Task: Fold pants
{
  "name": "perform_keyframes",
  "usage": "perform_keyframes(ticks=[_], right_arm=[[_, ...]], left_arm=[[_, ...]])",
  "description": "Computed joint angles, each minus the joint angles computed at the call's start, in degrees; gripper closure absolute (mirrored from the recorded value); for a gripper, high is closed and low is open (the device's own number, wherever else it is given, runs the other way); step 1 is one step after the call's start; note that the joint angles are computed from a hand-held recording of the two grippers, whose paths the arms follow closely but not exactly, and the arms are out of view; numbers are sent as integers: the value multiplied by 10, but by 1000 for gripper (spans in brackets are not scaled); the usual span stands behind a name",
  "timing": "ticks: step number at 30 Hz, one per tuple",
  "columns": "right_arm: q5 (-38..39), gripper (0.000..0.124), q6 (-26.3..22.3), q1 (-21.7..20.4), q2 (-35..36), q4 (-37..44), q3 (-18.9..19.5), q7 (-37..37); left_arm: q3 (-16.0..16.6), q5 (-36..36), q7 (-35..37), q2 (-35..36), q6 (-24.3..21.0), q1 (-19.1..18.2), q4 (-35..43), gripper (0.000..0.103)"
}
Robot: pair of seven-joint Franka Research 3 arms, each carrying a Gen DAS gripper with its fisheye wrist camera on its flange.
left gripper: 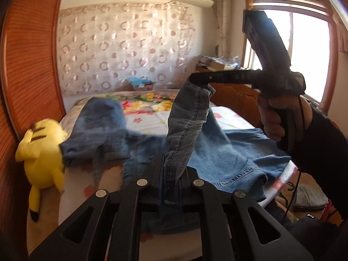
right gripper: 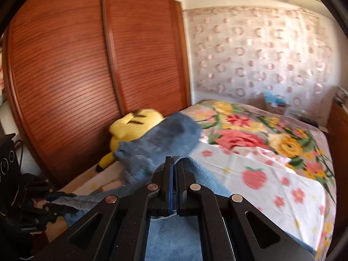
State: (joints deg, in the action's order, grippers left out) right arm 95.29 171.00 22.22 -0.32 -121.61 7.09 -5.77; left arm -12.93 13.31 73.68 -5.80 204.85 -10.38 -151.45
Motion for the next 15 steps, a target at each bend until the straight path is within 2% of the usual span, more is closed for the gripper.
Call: perform_keyframes(ticks=[5, 7, 11, 14, 15], right_arm=[[-217, 123, 14, 12, 103, 65, 12, 184], [-320, 123, 17, 23, 139, 89, 3, 282], [-411, 123, 0, 25, 190, 143, -1, 373], [-460, 122, -8, 23, 215, 175, -1, 423], [-487, 122, -8, 32, 222, 184, -10, 452]], left_arm=[[-8, -68, 41, 31, -23, 14, -7, 91], [0, -65, 39, 42, -28, 12, -8, 91], [8, -67, 34, 56, -29, 5, -11, 91], [17, -42, 5, 63, -38, 8, -9, 91], [15, -72, 26, 63, -43, 3, -9, 91]])
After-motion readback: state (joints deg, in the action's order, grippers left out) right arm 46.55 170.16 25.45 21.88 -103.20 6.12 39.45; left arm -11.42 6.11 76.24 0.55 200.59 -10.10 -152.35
